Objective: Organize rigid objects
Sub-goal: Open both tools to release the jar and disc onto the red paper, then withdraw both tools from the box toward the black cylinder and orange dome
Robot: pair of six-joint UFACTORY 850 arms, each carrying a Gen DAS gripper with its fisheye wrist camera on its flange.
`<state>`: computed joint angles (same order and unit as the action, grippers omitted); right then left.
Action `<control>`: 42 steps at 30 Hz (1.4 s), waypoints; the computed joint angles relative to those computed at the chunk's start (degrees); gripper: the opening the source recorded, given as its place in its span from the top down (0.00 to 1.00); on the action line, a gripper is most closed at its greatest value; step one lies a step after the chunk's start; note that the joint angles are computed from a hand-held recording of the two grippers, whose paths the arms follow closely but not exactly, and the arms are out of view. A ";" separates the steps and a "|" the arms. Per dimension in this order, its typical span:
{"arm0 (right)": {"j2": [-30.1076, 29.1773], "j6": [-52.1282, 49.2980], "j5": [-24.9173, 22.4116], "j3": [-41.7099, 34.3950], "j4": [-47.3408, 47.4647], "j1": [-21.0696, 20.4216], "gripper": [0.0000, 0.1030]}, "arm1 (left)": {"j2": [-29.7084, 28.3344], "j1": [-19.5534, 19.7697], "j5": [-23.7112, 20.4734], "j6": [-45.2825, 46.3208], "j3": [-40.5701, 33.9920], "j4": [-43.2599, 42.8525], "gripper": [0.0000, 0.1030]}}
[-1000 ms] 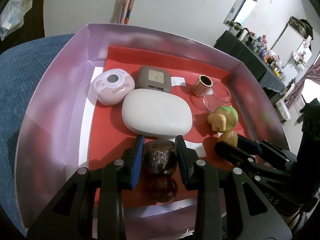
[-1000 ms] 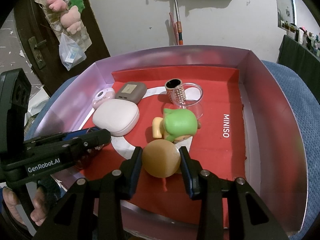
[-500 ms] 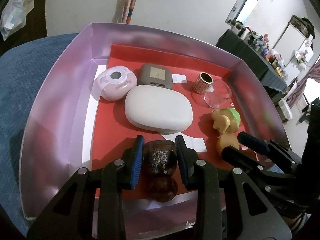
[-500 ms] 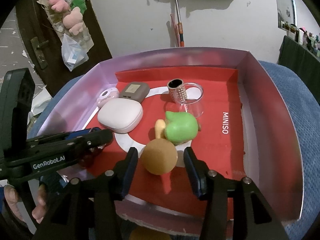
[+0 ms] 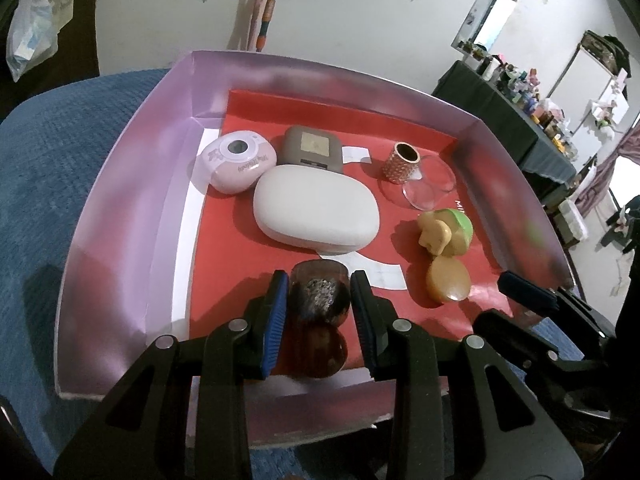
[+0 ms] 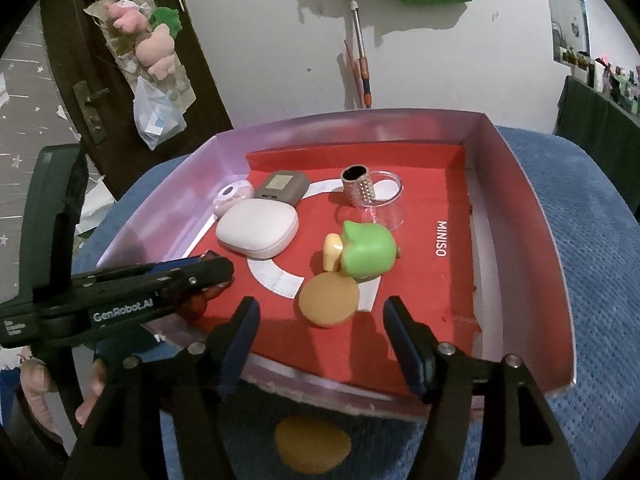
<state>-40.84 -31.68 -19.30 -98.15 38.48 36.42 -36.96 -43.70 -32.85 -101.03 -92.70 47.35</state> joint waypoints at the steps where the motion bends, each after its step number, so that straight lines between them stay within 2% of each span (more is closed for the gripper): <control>1: 0.44 -0.93 0.17 0.58 0.92 -0.04 0.35 | 0.04 -0.14 -0.08 -0.12 -0.01 0.27 0.71; 6: 2.85 -5.71 1.47 3.56 5.34 -0.06 0.28 | 0.01 -0.71 -0.94 0.09 -0.45 0.55 0.69; 8: 3.88 -8.02 1.88 4.83 7.64 -0.10 0.28 | 0.11 -0.86 -0.84 -0.39 -0.40 0.99 0.48; 9: 4.30 -9.17 1.99 5.35 8.89 -0.13 0.28 | 0.34 -1.02 -0.81 -1.29 -0.13 1.84 0.26; 10: 4.62 -9.91 2.10 5.74 9.68 -0.15 0.28 | 0.59 -1.19 -0.71 -2.53 0.20 3.11 0.19; 17: 7.26 -16.25 2.99 8.92 16.20 -0.31 0.22 | 0.75 -1.98 -2.04 -3.17 -0.18 4.69 0.19; 20: 7.97 -18.64 3.10 9.75 18.69 -0.48 0.22 | 0.92 -2.12 -1.97 -3.76 0.05 5.16 0.10; 24: 9.06 -22.36 3.18 11.01 22.46 -0.65 0.14 | 1.55 -2.47 -1.69 -5.02 0.76 6.29 0.09; 30: 10.13 -26.17 2.78 12.04 26.15 -0.70 0.06 | 2.05 -3.40 -3.38 -6.13 0.98 7.93 0.00; 42: 11.99 -32.46 2.37 13.76 33.01 -0.95 0.00 | 3.69 -3.68 -4.92 -8.20 3.32 8.88 0.00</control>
